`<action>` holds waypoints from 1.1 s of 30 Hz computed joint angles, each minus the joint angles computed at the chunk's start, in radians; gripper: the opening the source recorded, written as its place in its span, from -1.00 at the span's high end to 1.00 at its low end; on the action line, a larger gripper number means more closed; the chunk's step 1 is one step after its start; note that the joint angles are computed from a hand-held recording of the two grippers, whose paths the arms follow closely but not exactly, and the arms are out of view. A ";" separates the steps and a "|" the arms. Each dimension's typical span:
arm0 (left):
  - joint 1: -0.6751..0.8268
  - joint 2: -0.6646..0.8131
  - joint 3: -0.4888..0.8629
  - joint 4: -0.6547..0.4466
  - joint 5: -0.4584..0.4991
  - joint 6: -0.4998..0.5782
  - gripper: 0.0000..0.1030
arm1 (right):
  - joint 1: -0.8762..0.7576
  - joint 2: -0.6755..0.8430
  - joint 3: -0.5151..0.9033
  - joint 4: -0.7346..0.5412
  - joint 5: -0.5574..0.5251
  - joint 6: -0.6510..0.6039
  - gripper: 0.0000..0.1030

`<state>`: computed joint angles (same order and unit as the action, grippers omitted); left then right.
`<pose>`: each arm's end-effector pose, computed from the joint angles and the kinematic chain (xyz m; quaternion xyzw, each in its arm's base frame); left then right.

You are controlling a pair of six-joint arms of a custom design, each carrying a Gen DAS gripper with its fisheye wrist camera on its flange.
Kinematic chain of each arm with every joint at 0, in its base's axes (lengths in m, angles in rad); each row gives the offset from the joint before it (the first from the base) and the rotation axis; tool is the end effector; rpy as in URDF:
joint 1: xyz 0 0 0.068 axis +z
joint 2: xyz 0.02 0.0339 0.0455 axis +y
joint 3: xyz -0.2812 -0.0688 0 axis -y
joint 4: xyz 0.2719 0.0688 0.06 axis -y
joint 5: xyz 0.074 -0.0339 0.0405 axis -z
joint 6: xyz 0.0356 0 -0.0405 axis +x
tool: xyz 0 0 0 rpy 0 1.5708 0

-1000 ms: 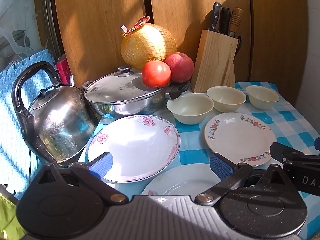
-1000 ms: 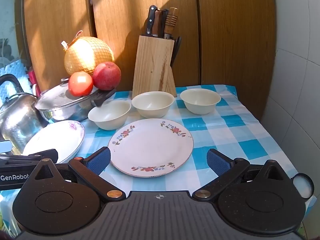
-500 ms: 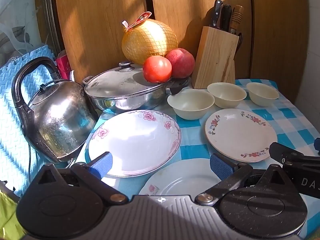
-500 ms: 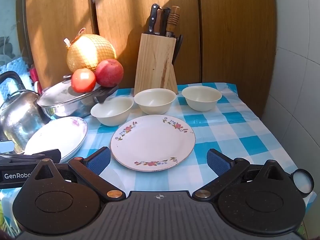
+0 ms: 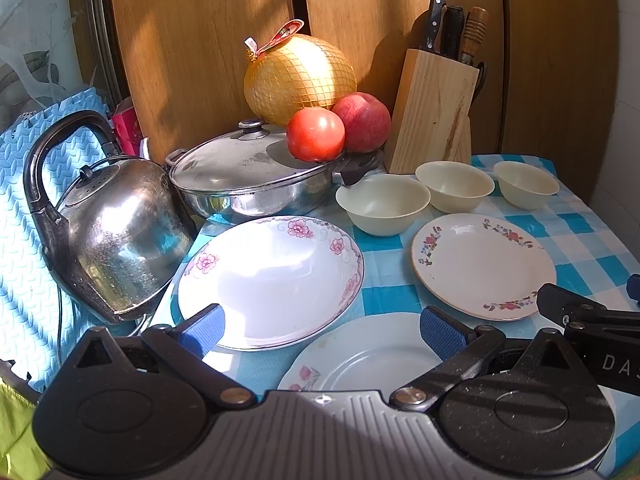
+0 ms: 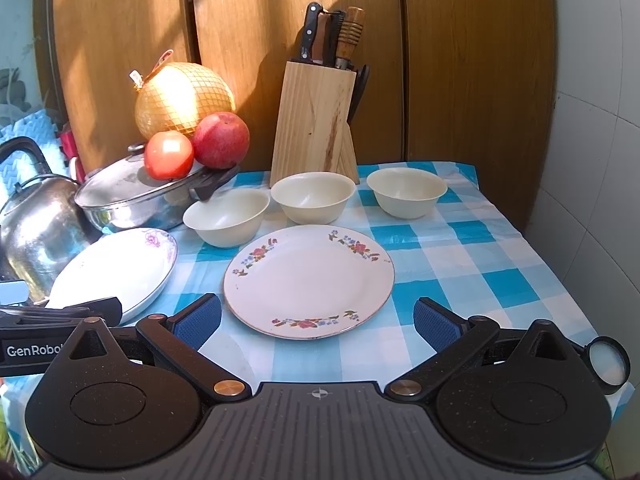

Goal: Organize plates and bowls
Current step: 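Move the left tool toward the flat white plate with pink flowers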

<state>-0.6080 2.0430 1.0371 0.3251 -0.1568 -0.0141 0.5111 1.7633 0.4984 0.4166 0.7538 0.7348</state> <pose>0.3553 -0.2405 0.0977 0.2311 0.8703 -0.0640 0.4302 0.2553 0.1152 0.0733 0.2264 0.8498 -0.0879 0.4678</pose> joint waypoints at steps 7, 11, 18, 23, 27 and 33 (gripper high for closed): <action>-0.001 -0.002 -0.006 -0.003 -0.005 0.002 -0.93 | 0.002 0.002 0.001 -0.005 -0.007 0.003 -1.00; -0.002 -0.004 0.001 -0.021 -0.007 0.001 -0.93 | 0.003 0.003 0.003 -0.009 -0.012 0.003 -1.00; 0.000 -0.009 -0.006 -0.024 -0.005 0.000 -0.93 | 0.005 0.003 0.006 -0.022 -0.018 0.012 -1.00; 0.002 -0.011 -0.014 -0.023 -0.005 0.003 -0.93 | 0.003 0.001 0.005 -0.020 -0.031 0.017 -1.00; 0.004 -0.013 -0.016 -0.028 -0.004 0.005 -0.92 | 0.000 0.003 0.005 -0.021 -0.045 0.026 -1.00; 0.003 -0.008 -0.015 -0.041 -0.006 0.008 -0.92 | 0.001 0.004 0.007 -0.033 -0.057 0.026 -1.00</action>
